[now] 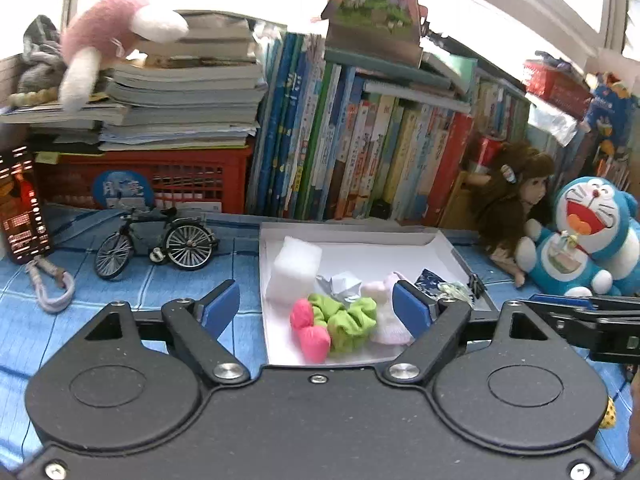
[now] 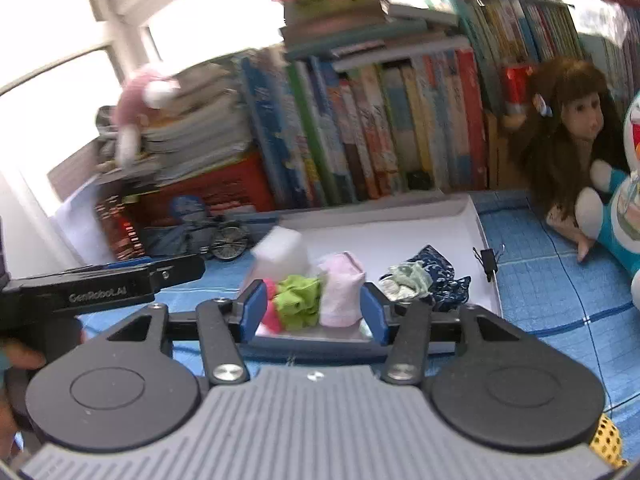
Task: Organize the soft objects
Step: 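Withdraw both tools from the tray back toward the table items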
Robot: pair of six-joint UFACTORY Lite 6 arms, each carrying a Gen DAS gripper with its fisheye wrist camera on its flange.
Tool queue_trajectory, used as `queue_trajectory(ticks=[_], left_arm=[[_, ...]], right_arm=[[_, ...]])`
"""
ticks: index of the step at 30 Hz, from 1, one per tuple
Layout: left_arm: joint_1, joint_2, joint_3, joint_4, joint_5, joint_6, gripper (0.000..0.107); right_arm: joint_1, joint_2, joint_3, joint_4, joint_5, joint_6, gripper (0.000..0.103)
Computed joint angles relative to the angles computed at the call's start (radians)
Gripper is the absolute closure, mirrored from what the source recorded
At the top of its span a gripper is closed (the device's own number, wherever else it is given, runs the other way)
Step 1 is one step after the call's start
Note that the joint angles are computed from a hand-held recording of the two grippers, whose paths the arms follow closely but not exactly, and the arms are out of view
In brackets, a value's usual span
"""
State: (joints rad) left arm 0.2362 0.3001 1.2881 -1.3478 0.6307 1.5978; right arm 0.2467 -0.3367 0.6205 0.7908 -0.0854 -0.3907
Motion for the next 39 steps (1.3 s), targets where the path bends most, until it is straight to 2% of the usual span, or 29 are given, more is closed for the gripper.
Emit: queue_trajectory(ticks=[4,9,13,17,19,23,27,31,34,39], left_arm=[[0.101,-0.129,-0.175,-0.079,0.091,0.145,0.023],[0.276,-0.279,-0.405,-0.142,0.262,0.328,0.017],[0.414,-0.345,-0.540,-0.143,0.377,0.433,0.015],[0.531,-0.365,-0.634,-0.138,0.440,0.528,0.014],[0.584,-0.353,-0.665,-0.136,0.462,0.578,0.013],[0.668,-0.317,-0.706,-0.125,0.474,0.662,0.012],[0.715,-0.258,-0.720,-0.150,0.459,0.742,0.011],[0.727,-0.219,-0.761,-0.229,0.424,0.872,0.010],[0.733,-0.200,-0.792,-0.265,0.410,0.963,0.010],[0.713,-0.151,-0.807,-0.302,0.369,1.032,0.010]], right_arm=[[0.066,-0.195,-0.142,0.171,-0.024,-0.201,0.029],[0.242,-0.432,-0.309,0.582,-0.159,-0.621,0.022],[0.467,-0.587,-0.429,0.757,-0.355,-0.770,0.018],[0.784,-0.698,-0.544,0.858,-0.640,-0.759,0.015],[0.945,-0.699,-0.582,0.886,-0.786,-0.710,0.015],[1.210,-0.612,-0.622,0.929,-1.012,-0.576,0.013],[1.367,-0.485,-0.639,0.954,-1.124,-0.414,0.010],[1.482,-0.267,-0.646,0.952,-1.169,-0.132,0.008],[1.518,-0.027,-0.603,0.941,-1.164,0.050,0.007],[1.514,0.215,-0.535,0.920,-1.129,0.158,0.007]])
